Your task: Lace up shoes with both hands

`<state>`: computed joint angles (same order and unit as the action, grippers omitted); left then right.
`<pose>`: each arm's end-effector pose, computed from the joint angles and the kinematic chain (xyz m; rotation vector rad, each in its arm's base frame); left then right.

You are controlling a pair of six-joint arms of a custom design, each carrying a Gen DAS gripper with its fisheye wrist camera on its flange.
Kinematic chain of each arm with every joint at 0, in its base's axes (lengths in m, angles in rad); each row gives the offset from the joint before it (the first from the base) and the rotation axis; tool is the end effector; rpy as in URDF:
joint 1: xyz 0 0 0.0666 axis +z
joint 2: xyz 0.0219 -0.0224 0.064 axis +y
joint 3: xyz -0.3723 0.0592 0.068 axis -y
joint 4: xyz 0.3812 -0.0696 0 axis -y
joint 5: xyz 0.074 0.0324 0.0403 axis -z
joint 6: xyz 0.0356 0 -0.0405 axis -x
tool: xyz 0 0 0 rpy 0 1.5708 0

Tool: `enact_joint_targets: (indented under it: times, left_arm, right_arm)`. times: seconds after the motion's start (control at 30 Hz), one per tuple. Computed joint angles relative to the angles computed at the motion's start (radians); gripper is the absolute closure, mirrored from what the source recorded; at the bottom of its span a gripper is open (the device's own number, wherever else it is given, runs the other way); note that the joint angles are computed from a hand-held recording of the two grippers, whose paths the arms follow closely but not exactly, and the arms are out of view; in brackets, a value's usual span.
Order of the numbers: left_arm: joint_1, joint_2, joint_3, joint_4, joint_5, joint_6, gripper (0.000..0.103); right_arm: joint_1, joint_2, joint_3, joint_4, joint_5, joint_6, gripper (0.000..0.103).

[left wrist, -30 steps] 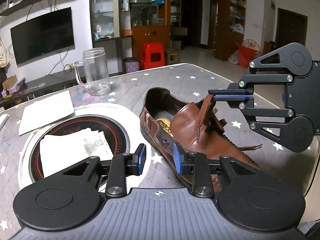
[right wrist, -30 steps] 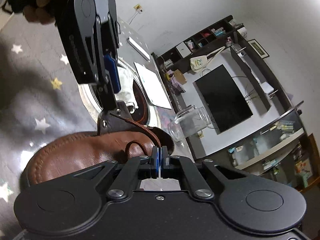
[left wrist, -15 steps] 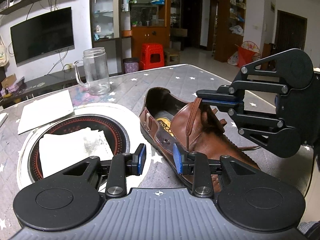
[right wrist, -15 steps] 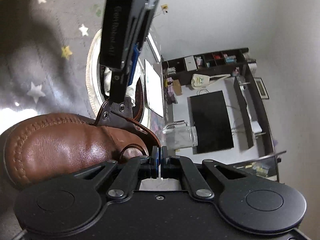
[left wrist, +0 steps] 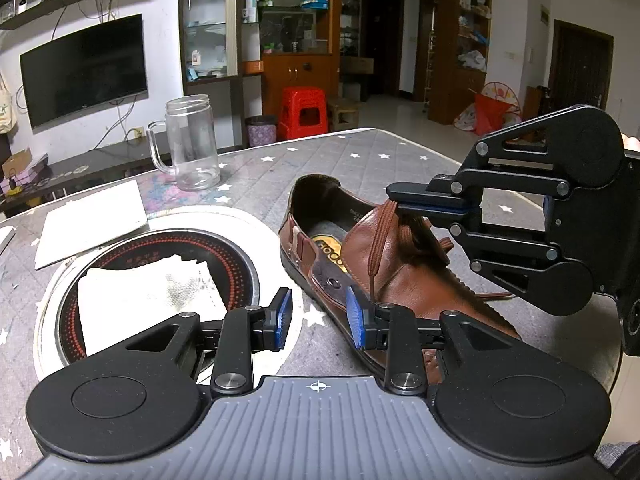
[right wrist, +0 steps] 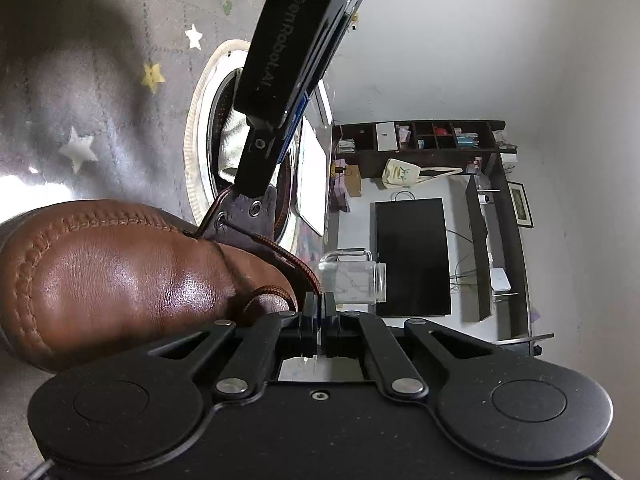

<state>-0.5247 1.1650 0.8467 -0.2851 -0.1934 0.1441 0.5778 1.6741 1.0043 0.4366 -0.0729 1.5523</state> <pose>0.3399 -0.1893 0.3182 0.3010 2.1456 -0.1748 0.4455 0.2931 0.2317 -1.6419 0.8484 -0.6240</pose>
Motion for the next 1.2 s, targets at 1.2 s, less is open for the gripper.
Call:
enact_joint_targets:
  times: [1.2]
  left_arm:
    - [-0.019, 0.132, 0.093, -0.06, 0.042, -0.308, 0.093]
  right_arm:
    - [0.021, -0.047, -0.024, -0.12, 0.008, 0.002, 0.102]
